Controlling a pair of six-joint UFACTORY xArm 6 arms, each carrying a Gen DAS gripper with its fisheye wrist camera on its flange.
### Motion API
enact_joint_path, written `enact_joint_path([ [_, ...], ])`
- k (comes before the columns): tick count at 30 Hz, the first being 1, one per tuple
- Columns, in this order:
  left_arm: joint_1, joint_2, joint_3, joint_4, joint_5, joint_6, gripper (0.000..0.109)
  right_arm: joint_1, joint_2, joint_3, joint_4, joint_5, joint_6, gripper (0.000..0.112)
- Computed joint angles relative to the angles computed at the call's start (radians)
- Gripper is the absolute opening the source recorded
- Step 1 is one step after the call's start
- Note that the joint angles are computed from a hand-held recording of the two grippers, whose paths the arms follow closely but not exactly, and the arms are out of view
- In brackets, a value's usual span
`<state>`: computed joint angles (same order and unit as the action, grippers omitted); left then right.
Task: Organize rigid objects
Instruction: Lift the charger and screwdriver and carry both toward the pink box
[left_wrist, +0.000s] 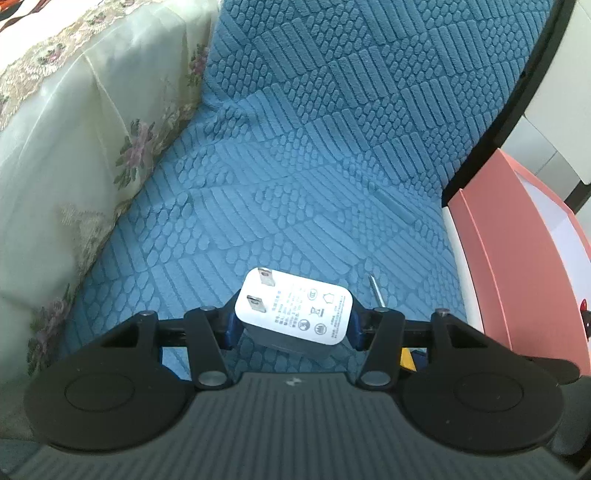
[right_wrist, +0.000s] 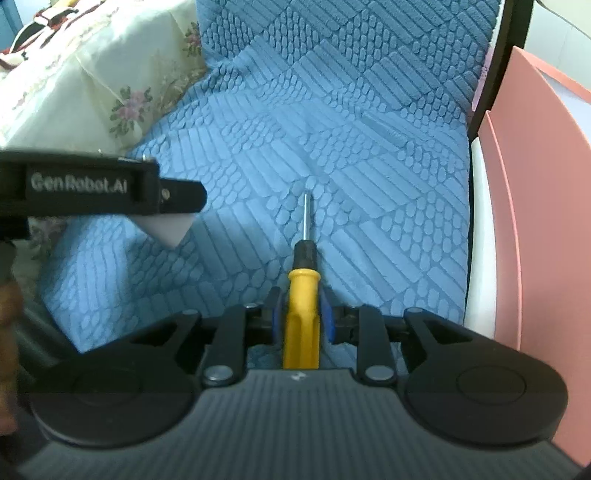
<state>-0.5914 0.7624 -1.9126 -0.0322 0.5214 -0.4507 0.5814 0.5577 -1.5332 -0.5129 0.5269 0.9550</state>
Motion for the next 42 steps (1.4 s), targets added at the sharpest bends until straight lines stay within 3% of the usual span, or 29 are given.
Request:
enact_joint_path([
  [6,0.003,-0.004,0.01,-0.01,-0.01,0.006,0.058,0.005,0.002,0.007,-0.097,-0.01,0.077,0.02],
  [17,-0.001,-0.022,0.036,-0.056,-0.038,0.054,0.058,0.007,-0.028,0.036,-0.218,-0.003,0.227,0.02],
  [31,-0.022,-0.116,0.143,-0.092,-0.086,0.078,0.058,-0.001,-0.146,0.144,-0.225,-0.019,0.302,0.02],
  [35,-0.029,-0.153,0.17,0.011,-0.092,0.01,0.058,0.0,-0.185,0.175,-0.223,-0.028,0.312,0.02],
  [42,-0.034,-0.22,0.212,0.005,-0.089,-0.026,0.058,0.01,-0.263,0.23,-0.234,-0.035,0.317,0.02],
])
